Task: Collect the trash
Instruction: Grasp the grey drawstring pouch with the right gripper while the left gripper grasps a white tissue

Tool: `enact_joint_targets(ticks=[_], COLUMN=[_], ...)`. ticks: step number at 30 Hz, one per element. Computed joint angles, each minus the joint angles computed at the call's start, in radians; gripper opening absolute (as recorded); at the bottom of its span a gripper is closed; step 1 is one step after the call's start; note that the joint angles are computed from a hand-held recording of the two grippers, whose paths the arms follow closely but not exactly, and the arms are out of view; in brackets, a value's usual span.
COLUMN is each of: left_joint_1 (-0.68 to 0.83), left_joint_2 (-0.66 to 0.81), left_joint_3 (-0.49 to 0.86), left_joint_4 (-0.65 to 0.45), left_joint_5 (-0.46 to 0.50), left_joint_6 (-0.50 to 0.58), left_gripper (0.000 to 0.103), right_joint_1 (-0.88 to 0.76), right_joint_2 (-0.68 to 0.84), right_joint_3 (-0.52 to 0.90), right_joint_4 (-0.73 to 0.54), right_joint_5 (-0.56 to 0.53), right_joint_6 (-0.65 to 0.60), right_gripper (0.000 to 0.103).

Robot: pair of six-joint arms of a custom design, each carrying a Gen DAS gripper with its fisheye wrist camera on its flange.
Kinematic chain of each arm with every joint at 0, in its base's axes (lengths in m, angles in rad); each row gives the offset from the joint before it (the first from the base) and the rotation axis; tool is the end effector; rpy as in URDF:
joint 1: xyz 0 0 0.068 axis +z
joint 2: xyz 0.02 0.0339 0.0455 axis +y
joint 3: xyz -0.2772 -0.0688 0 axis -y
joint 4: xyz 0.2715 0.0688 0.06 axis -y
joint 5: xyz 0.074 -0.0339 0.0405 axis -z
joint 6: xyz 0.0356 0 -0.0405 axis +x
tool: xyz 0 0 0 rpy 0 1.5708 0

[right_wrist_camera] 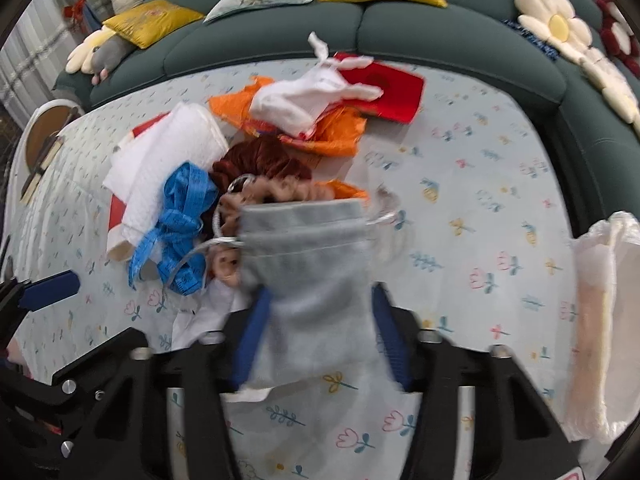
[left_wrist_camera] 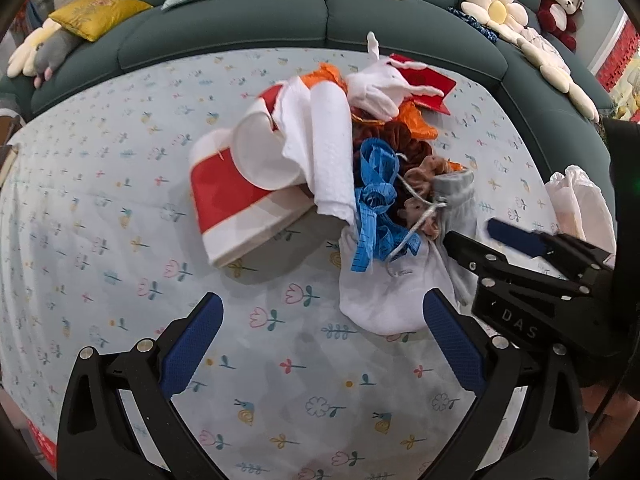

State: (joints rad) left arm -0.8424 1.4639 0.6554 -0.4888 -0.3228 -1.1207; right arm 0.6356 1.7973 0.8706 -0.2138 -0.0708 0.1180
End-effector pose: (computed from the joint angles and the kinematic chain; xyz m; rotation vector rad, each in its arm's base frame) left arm 0.1751 -0.1794 0.1304 -0.4381 2.6881 -0.0651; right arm 0.2713 0.2032 0.1030 -0.7245 2.6534 0.3117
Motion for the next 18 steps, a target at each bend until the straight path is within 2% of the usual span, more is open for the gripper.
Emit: enact_joint_targets(ticks=[1,2,3,6,11,16,18], left_joint_1=[0.002,0.006,0.008,0.012,0.001,0.015,0.017], left_joint_2=[0.005,0.011,0.016,0.049,0.122,0.19,0.2], left_joint_3=[-0.002,-0.004,-0.006,0.007,0.055,0.091,0.094], left_joint_4=[0.012,0.028,0.045,0.075,0.104,0.135,0.151], left_joint_5=[0.005,0.012,0.02,0.038,0.062,0.107,0.125], left_joint_6=[0.003,0.007,0.01,0.025,0.057,0.073,0.08], left_gripper=[0.096,0.096,0.096,0.095,0.094,0.079,0.066], right_joint_1=[-0.006,-0.012,-0.019,-0.041,-0.096,-0.143,-0.168], right_joint_2=[0.008,0.014,0.012,-0.029,-0.14,-0.243,-0.272], right_joint_3=[0.0,0.003,-0.002,-0.038,-0.095,-0.141,-0.157], right_joint_4=[0.0,-0.004,-0.008,0.0,-0.026,-0.045,-0.051], right_joint_5=[-0.019,-0.032,-0.045,-0.048,-0.004,0.047,0.041], right_joint_6=[-0.003,-0.007,-0.011,-0.021,-0.028,-0.043,-0.05], right_gripper=[0.022,0.008,0.006,0.002,0.002,0.002,0.002])
